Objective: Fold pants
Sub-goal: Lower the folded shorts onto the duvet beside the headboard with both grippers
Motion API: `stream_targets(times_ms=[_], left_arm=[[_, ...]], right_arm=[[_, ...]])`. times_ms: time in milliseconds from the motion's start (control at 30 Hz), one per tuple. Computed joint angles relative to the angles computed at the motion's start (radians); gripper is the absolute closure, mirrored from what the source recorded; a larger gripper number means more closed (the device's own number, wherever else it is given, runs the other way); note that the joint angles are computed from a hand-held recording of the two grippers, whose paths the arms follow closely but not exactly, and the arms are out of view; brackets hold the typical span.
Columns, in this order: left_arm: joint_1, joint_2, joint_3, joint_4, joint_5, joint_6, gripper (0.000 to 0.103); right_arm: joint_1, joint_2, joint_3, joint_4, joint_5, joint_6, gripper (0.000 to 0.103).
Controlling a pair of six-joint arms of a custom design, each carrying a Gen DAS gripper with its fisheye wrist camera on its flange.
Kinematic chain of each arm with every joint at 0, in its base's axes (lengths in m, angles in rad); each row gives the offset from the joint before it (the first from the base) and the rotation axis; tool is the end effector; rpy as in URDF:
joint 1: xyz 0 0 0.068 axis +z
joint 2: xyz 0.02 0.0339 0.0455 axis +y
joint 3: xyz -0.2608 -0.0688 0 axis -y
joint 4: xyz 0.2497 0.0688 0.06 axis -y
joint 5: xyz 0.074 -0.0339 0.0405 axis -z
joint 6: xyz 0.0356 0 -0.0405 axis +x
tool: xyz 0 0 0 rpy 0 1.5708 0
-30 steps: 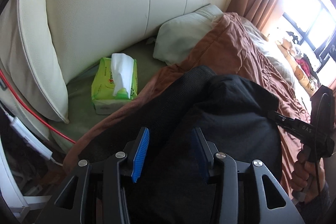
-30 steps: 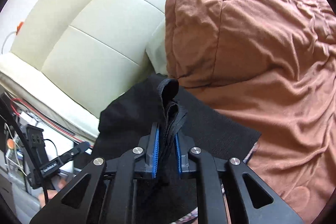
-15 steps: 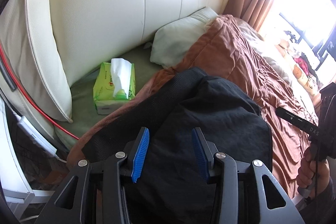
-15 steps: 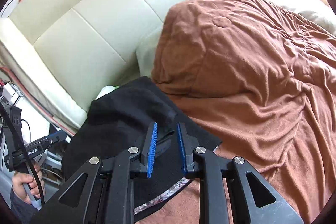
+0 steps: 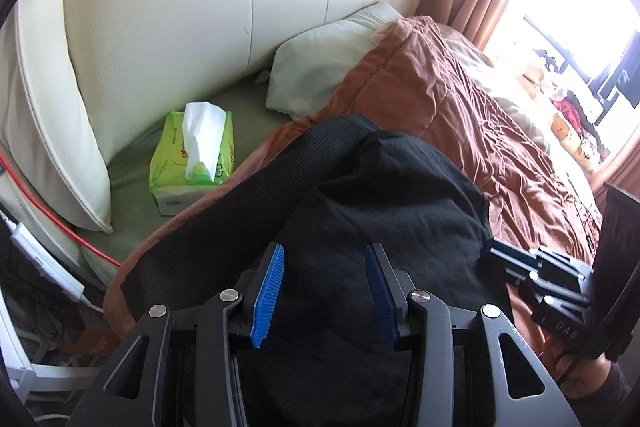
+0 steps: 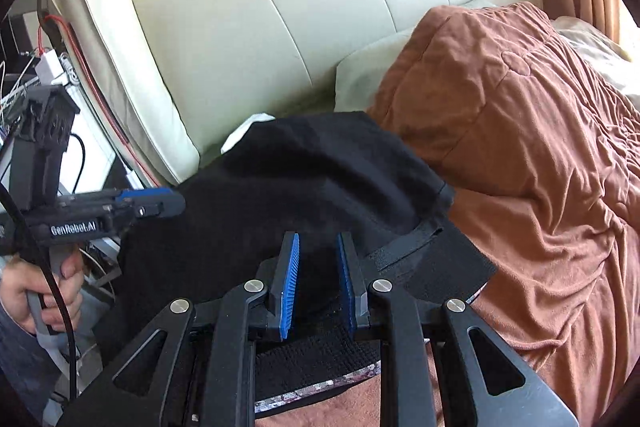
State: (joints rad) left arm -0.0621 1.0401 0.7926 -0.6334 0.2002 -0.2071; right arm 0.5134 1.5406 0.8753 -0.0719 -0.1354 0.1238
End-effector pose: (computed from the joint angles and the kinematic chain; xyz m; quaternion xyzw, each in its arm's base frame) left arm 0.2132 -0.0204 0.2514 -0.0341 0.9364 -0.1383 0.3208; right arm 0.2821 0.1645 0.1938 -0.2035 0.8897 0.1853 0.3642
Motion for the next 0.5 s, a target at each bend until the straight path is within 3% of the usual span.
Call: stream_targets(times_ms=[167, 300, 500], left_arm=[[-0.034, 0.14, 0.108, 0.024, -0.001, -0.031, 0.058], [-0.064, 0.259, 0.198, 0.047, -0.022, -0.048, 0.048], [-0.079, 0.428, 0.338, 0.024, -0.01, -0.052, 0.048]], right_arm=[[-0.023, 0.017, -0.036, 0.074, -0.071, 0.056, 0.086], [-0.035, 0.005, -0.078, 0.111, -0.105, 0.083, 0.086], [-0.104, -0.022, -0.126, 0.139, -0.219, 0.097, 0.086]])
